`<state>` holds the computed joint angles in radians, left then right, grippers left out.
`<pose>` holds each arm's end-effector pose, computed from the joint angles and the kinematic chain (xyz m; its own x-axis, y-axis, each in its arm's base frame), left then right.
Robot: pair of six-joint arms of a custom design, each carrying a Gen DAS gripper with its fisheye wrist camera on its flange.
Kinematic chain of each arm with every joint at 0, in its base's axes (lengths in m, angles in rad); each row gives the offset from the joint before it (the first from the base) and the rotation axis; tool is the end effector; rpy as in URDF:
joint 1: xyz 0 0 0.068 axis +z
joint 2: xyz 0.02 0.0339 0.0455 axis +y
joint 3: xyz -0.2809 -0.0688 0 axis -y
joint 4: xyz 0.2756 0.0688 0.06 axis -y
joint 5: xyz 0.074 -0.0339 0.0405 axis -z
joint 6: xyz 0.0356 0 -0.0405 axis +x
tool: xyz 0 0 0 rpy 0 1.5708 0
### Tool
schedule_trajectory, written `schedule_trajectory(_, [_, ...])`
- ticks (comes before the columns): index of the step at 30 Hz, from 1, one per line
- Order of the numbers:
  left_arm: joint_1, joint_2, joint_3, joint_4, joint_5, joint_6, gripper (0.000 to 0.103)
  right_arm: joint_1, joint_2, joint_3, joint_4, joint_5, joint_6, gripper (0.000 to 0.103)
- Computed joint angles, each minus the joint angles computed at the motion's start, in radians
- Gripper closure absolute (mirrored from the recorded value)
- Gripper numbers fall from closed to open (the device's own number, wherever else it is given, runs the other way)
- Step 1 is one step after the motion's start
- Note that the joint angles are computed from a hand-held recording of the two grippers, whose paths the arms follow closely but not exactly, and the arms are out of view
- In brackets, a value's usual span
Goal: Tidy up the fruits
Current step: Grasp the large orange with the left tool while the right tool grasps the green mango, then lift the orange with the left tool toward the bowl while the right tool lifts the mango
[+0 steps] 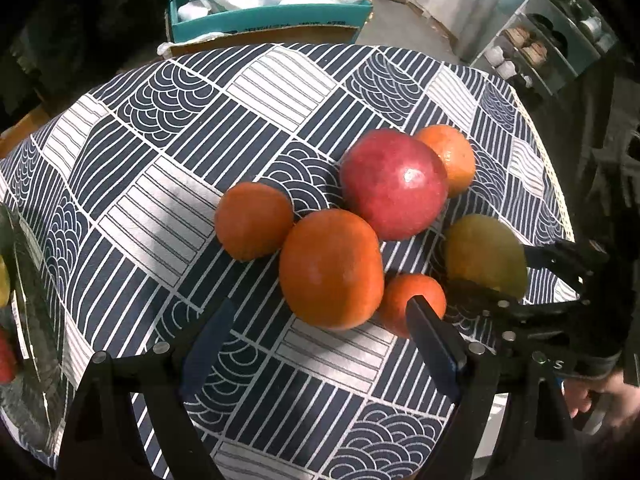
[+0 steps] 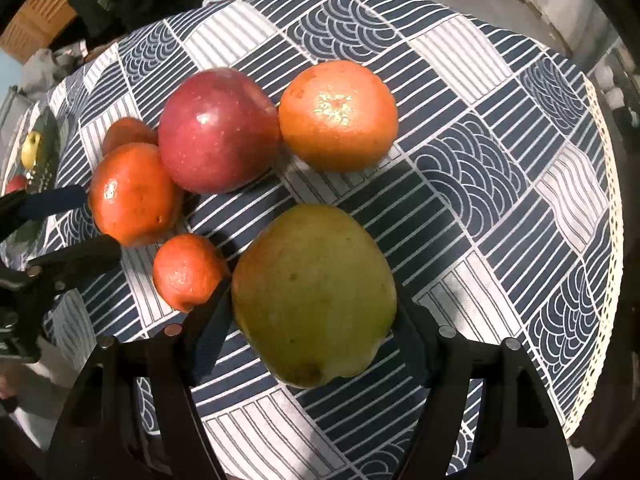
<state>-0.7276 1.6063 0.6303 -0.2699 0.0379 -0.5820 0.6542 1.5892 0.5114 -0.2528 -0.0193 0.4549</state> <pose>0.2000 -0.1800 0.0957 -0.9615 0.1207 -0.2469 0.1737 0.9631 -0.2055 0.1857 0.1433 0.0735 -0.9613 -0.1836 -0.2055 -0.2112 0.9699 0.1214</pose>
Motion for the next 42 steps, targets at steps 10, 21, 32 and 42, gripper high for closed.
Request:
schedule_trajectory(10, [0.028, 0.084, 0.041, 0.054, 0.030, -0.026, 0.027, -0.028, -0.154, -0.046, -0.016, 0.056, 0.045, 0.029])
schedule_trajectory(21, [0.009, 0.114, 0.037, 0.074, 0.026, -0.024, 0.043, -0.033, -0.187, -0.061, -0.006, 0.064, 0.026, 0.029])
schedule_trajectory(32, [-0.026, 0.026, -0.002, 0.018, -0.031, -0.008, 0.043, 0.002, -0.236, -0.047, -0.031, 0.097, 0.036, 0.029])
schedule_trajectory(42, [-0.055, -0.141, -0.045, -0.083, -0.089, -0.011, 0.044, 0.041, -0.321, -0.028, -0.094, 0.117, 0.059, 0.029])
